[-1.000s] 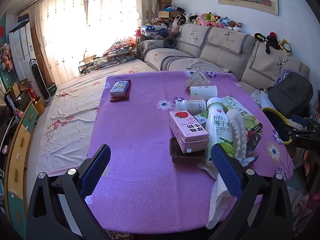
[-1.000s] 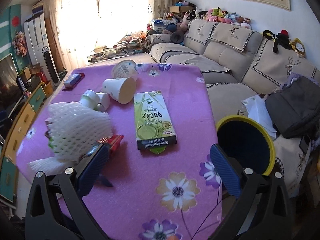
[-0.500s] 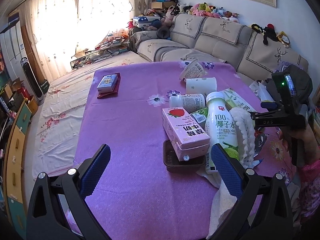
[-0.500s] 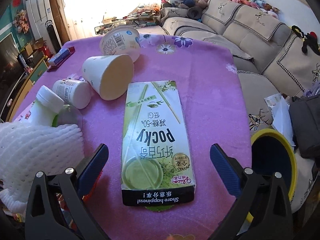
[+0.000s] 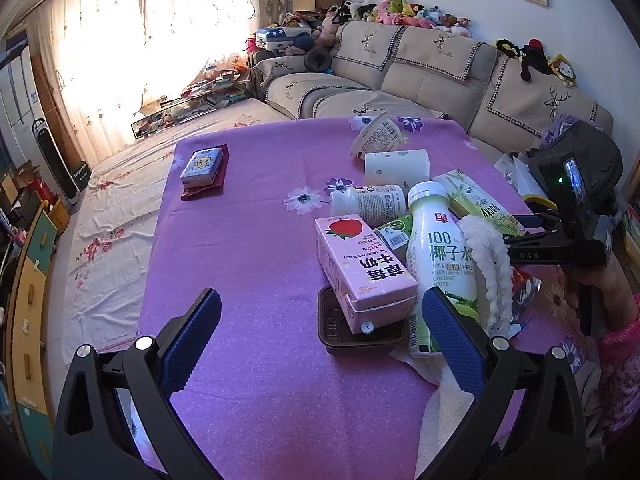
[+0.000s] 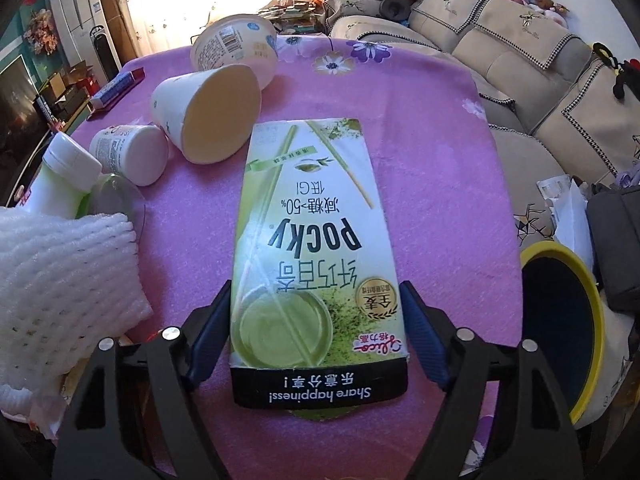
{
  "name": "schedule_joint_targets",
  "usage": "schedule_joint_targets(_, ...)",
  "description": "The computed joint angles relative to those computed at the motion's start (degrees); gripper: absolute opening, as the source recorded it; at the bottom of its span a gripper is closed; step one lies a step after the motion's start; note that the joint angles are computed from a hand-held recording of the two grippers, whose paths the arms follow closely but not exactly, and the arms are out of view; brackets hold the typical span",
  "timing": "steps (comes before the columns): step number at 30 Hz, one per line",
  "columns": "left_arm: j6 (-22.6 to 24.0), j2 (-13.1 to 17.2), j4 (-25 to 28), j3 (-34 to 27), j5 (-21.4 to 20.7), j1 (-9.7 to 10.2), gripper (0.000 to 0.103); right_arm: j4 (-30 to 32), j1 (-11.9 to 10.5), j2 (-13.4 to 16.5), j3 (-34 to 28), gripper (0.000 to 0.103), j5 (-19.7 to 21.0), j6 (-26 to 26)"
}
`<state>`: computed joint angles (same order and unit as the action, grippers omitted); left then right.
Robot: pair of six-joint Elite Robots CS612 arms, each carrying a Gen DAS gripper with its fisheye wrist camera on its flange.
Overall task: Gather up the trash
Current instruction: 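Move the right tool to the green Pocky box and close on it, then carry the Pocky box over the yellow bin and open the right tool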
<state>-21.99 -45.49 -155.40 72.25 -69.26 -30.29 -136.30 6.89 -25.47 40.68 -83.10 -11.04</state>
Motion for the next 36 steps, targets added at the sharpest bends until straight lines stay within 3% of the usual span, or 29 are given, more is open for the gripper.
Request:
schedule_joint_targets(7, 1.65, -0.48, -1.70, 0.67, -0.49, -0.35, 0.099, -8.20, -2.38, -4.39, 6.57, 0.074, 1.28, 5.84)
schedule_joint_targets(10, 2.83, -0.58, -2.16, 0.89, -0.79, -0.59, 0.099, -9.10, -3.98, -5.76, 8.56, 0.075, -2.09, 9.55)
schedule_joint_targets(14, 4.29, -0.79, -2.82, 1.32, -1.27, -0.92, 0.099, -4.07, -6.13, -5.88, 8.52, 0.075, -6.76, 14.66)
schedule_joint_targets(20, 5.87, -1.12, -3.43, 1.73, -1.89, -1.43, 0.099, 10.83, -8.12, -2.05, 2.55, 0.075, -10.20, 19.75)
schedule_joint_targets(26, 7.50, -1.80, -3.72, 2.69, -2.85, -2.03, 0.099, 26.61, -8.67, 6.87, -12.04, 0.076, -11.88, 22.69)
schedule_joint_targets(30, 9.26, -2.30, -4.15, 3.56, -3.43, -2.44, 0.099, 33.50, -8.66, 11.19, -19.79, 0.076, -12.25, 23.13)
schedule_joint_targets(32, 10.11, -2.53, -4.03, 3.91, -5.30, -2.47, 0.099, 33.63, -8.77, 11.34, -19.98, 0.084, -11.83, 23.84)
schedule_joint_targets(36, 13.29, -2.79, -3.33, 4.49, -8.06, -2.82, 0.099, 28.00, -8.63, 7.44, -12.89, 0.087, -12.37, 23.31)
